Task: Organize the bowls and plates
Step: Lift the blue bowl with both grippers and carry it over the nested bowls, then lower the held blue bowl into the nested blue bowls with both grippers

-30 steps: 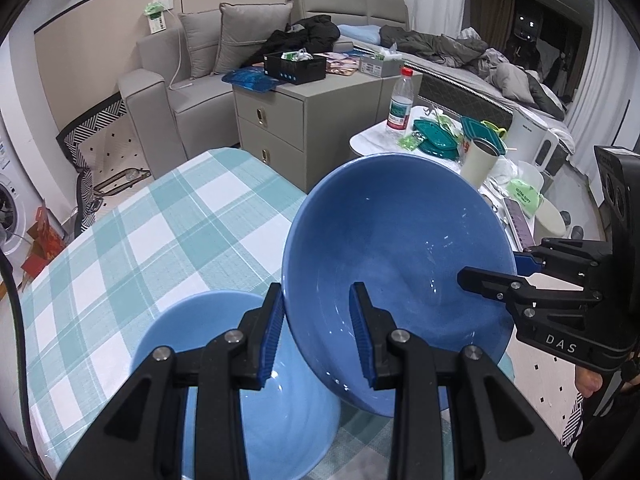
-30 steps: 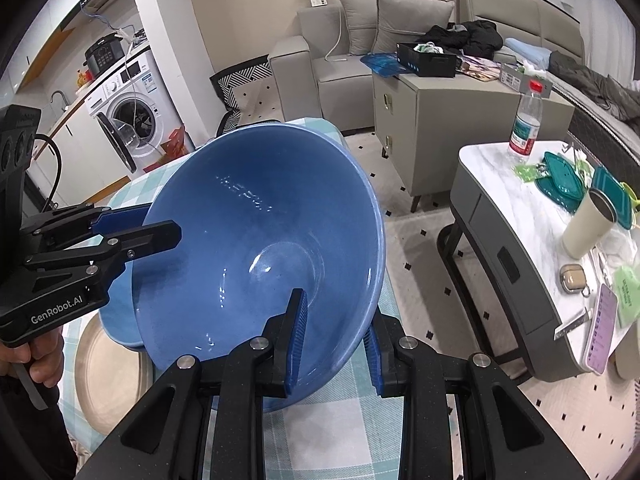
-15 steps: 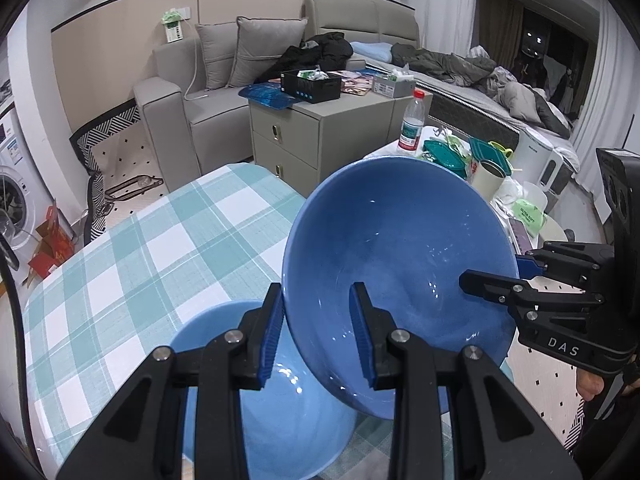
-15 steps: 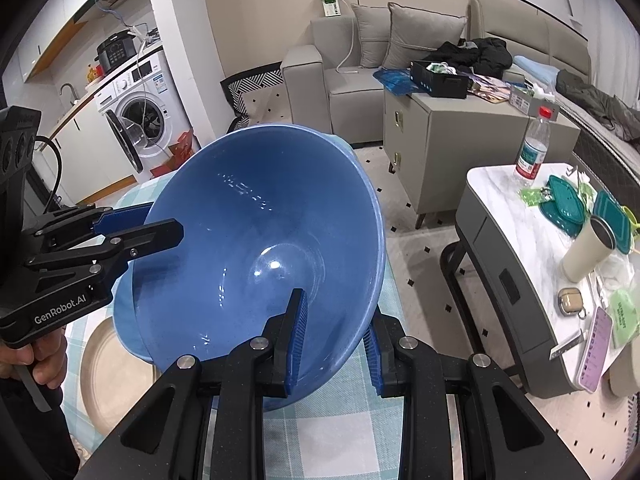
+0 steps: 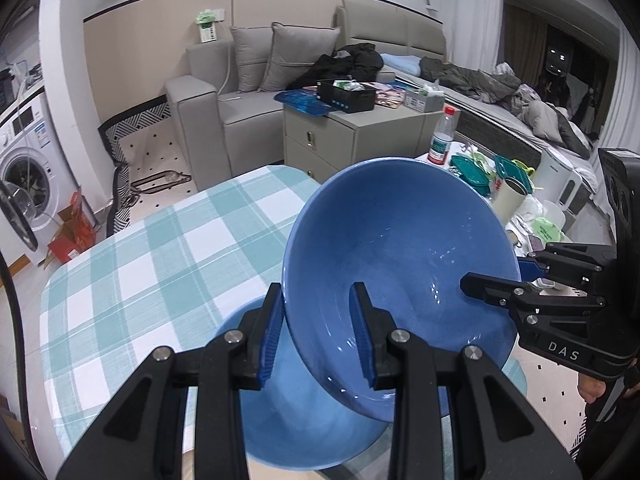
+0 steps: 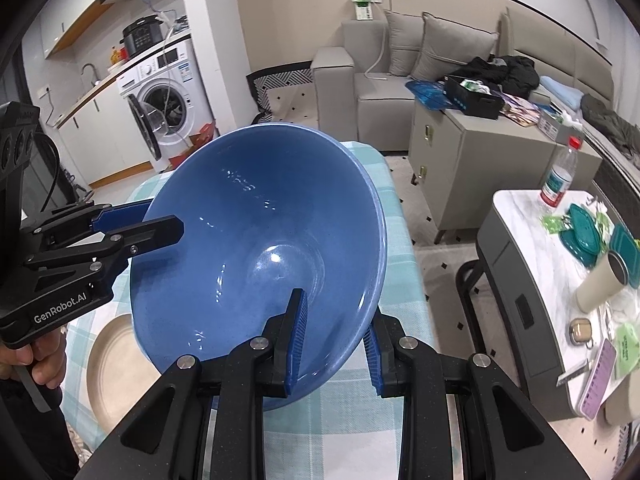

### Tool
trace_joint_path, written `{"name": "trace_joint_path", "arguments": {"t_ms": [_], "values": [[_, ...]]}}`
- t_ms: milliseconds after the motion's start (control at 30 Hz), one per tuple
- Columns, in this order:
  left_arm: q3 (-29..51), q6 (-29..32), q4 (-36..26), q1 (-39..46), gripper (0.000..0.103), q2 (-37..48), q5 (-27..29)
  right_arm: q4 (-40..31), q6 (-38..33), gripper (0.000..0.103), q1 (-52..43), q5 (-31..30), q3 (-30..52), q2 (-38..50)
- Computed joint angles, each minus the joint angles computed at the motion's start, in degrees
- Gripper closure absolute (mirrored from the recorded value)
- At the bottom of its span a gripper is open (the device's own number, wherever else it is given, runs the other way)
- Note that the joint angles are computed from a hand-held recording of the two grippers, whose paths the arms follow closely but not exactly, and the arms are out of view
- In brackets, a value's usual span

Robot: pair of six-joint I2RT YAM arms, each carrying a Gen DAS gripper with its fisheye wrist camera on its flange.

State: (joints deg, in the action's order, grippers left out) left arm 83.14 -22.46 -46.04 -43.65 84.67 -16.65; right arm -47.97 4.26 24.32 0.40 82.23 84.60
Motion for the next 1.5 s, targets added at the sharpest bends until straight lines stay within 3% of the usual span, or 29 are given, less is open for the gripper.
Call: {"name": "trace_joint_path", "arguments": {"t_ms": [1500], "values": [[-13.89, -5.28, -3.59, 5.50, 0.071, -10.95, 0.12, -2.13, -1.07, 0.076, 9.52, 1.02, 10.09, 14.04]]}}
